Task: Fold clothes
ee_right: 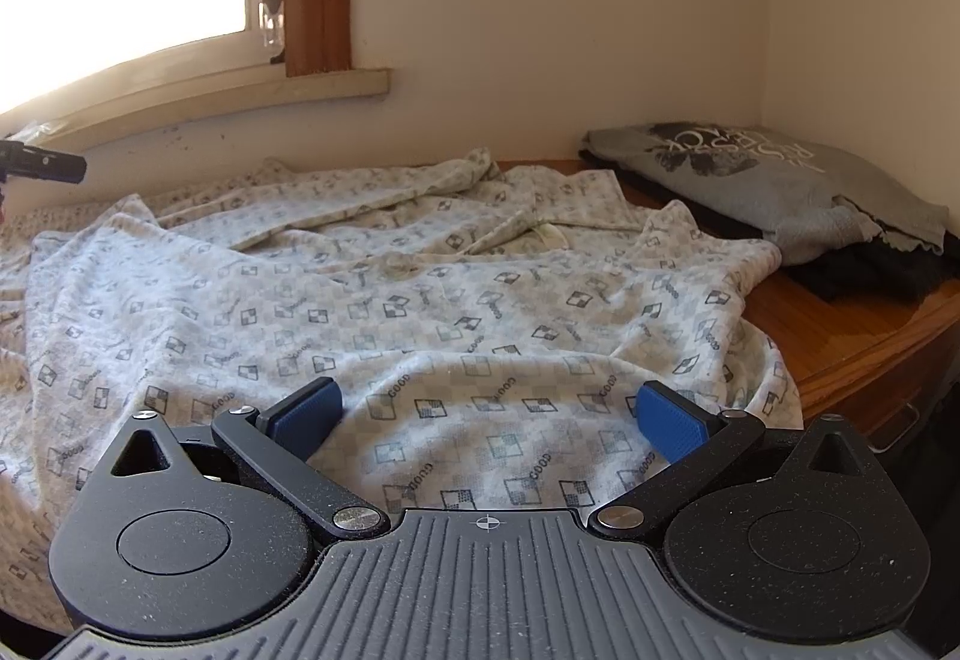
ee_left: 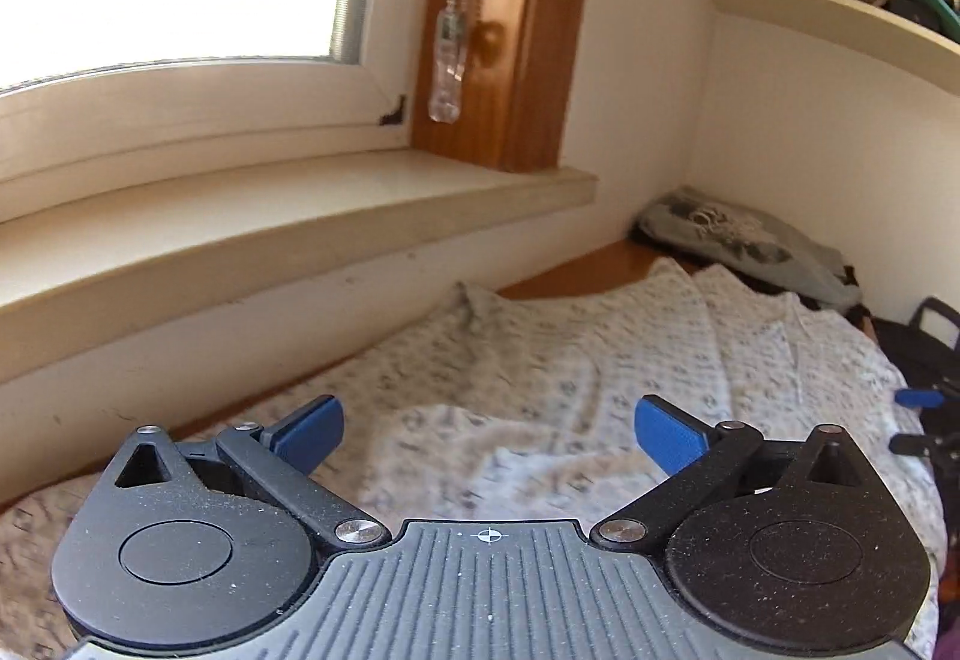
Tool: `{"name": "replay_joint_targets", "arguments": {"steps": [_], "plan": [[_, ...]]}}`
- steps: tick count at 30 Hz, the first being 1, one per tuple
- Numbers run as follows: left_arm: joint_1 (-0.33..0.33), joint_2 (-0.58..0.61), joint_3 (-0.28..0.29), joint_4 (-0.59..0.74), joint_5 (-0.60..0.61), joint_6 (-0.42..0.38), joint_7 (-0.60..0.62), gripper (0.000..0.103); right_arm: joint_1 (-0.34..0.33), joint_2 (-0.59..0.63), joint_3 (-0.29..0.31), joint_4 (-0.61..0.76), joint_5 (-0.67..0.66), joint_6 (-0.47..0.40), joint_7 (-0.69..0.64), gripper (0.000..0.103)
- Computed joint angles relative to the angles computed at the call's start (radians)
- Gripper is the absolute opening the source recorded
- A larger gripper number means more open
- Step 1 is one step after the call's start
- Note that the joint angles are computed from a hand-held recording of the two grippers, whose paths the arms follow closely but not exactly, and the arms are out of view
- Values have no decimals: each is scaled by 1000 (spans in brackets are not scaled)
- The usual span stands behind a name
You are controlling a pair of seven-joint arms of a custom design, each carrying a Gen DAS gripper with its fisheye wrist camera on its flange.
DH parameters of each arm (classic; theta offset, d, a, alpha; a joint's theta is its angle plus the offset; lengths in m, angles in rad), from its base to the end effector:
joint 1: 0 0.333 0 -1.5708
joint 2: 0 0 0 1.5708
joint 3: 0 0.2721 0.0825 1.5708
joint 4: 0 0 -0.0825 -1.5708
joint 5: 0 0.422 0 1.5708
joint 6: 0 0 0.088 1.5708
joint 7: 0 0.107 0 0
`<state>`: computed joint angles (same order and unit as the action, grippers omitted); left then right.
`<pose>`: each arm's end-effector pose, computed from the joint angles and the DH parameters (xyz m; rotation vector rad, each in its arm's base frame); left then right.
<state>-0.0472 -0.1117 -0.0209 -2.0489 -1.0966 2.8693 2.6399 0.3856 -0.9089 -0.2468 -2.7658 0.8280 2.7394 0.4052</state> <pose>0.6046 0.0083 0.5170 -1.4556 1.7841 -1.1957 0.4053 0.0322 0.4984 -1.8830 0.9153 -0.5407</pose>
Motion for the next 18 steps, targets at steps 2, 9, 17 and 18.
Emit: {"name": "replay_joint_targets", "arguments": {"steps": [2, 9, 17, 18], "plan": [[-6, -9, 0, -8, -20, -6, 22, 103, 0, -1, -1, 0, 1, -2, -2, 103], [3, -6, -2, -19, 45, -50, 3, 103, -14, 7, 17, 6, -10, -10, 21, 103], [-10, -29, 6, -39, 58, -18, 13, 103, -57, 5, 64, 29, -78, -66, 112, 103], [-12, -35, 6, -44, 66, -10, 10, 103, -56, 0, 66, 31, -86, -73, 115, 103]]}}
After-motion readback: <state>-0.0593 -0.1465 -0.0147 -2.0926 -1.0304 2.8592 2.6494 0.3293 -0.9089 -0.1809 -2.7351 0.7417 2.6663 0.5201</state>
